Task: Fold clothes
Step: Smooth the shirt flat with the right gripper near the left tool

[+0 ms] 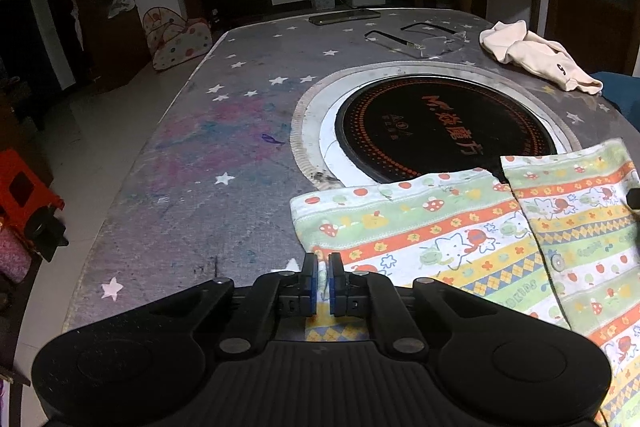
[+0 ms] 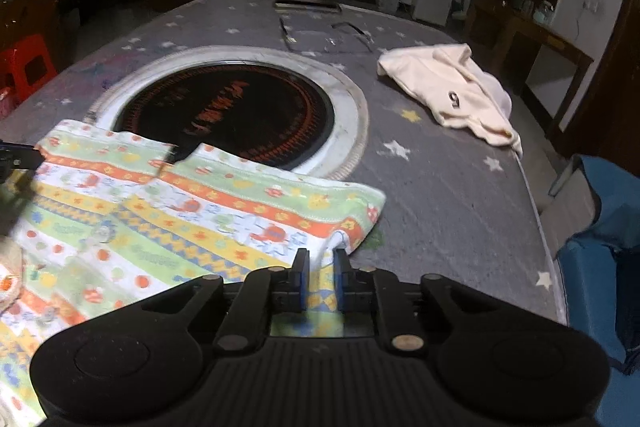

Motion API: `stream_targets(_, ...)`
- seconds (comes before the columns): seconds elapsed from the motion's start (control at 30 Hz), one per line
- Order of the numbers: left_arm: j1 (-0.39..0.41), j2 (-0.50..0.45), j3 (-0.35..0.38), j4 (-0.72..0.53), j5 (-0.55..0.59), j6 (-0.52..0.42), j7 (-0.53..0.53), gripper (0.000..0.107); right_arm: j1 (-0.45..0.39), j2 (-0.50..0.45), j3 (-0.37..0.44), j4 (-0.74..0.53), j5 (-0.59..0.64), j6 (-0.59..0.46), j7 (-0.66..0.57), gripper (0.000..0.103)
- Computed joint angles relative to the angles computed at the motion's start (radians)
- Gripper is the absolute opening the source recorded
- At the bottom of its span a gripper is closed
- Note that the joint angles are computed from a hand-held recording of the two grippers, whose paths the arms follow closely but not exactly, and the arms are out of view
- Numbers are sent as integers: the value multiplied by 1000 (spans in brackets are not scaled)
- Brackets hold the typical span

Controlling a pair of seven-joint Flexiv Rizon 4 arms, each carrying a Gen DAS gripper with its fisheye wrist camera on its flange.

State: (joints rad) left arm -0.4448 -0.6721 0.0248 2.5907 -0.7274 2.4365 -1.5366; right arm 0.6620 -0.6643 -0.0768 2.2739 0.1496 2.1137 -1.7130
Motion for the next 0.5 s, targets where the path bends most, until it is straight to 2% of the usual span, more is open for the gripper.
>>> stream_targets(0.03, -7, 1, 1, 2, -7, 3, 3, 7, -15, 13, 23, 20, -17, 17, -6, 22)
stream_targets(0.27, -60, -19, 2, -24, -97, -1, 74, 8, -162, 84, 232, 154, -250, 54, -18, 22)
stream_targets(0.43, -75, -43, -4, -33, -132, 28, 110, 8, -144, 76, 279, 198, -330, 78, -39, 22)
stream_targets(0.5, -75, -51, -8, -35, -138, 40, 116, 8, -112, 73, 268, 213, -323, 81, -60, 22)
